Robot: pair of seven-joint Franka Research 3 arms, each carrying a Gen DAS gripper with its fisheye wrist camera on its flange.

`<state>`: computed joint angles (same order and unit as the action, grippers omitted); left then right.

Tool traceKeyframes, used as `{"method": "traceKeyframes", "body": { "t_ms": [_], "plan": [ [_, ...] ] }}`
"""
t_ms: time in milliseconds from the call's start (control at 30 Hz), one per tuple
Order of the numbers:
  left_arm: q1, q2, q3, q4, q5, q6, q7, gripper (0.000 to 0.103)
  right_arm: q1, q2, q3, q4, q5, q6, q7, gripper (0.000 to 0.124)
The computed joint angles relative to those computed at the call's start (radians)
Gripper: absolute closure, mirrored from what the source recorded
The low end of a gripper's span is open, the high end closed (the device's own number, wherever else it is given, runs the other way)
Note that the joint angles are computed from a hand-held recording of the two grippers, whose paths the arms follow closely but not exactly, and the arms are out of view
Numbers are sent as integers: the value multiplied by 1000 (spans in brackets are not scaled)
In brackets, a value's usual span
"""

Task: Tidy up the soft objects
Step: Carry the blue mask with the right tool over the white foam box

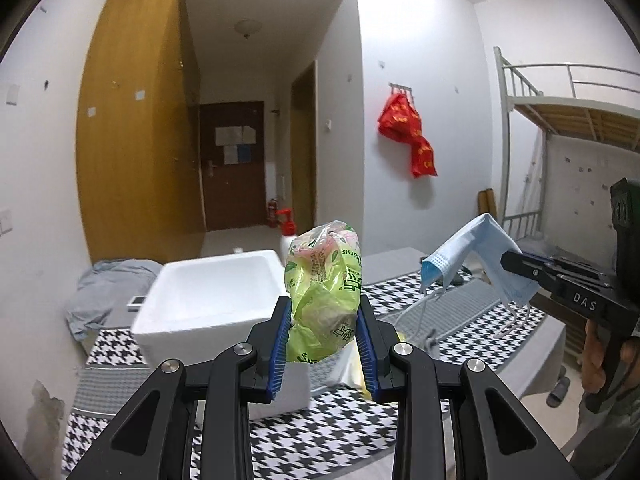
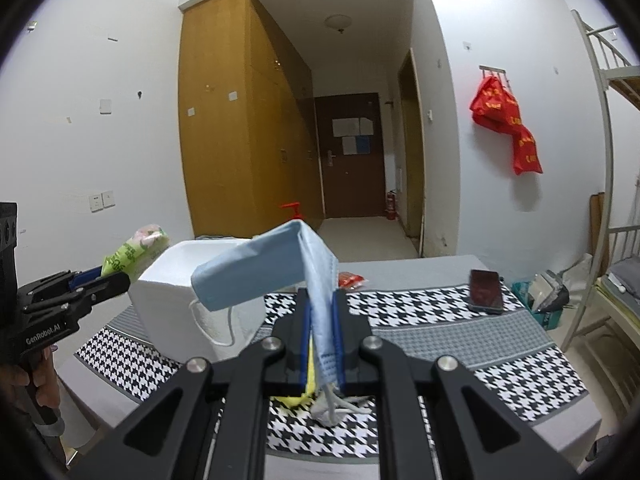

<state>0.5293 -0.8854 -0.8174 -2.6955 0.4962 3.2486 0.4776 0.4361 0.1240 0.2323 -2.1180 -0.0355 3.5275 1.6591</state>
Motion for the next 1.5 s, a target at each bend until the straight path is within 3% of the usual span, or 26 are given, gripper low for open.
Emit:
{"method": "traceKeyframes", "body": {
  "t_ms": [433, 633, 967, 1133, 1500],
  "plan": [
    [-22, -98, 66, -62, 14, -81, -32, 70, -42, 80, 82, 120, -120, -41, 54, 111],
    [-41, -117, 104, -82, 57, -116, -62, 70, -98, 129, 160, 180, -178, -66, 69, 111],
    [-64, -125, 158, -105, 121, -173, -103, 70, -138, 217, 266, 299, -158, -146, -22, 111],
    [-60, -127, 180, -112, 149, -185, -125, 70, -135, 265, 303, 376, -113, -192, -96, 111],
    [-79, -127, 226, -136, 193, -219, -139, 70, -18, 395, 269, 617, -5, -339, -251, 111]
  ]
}}
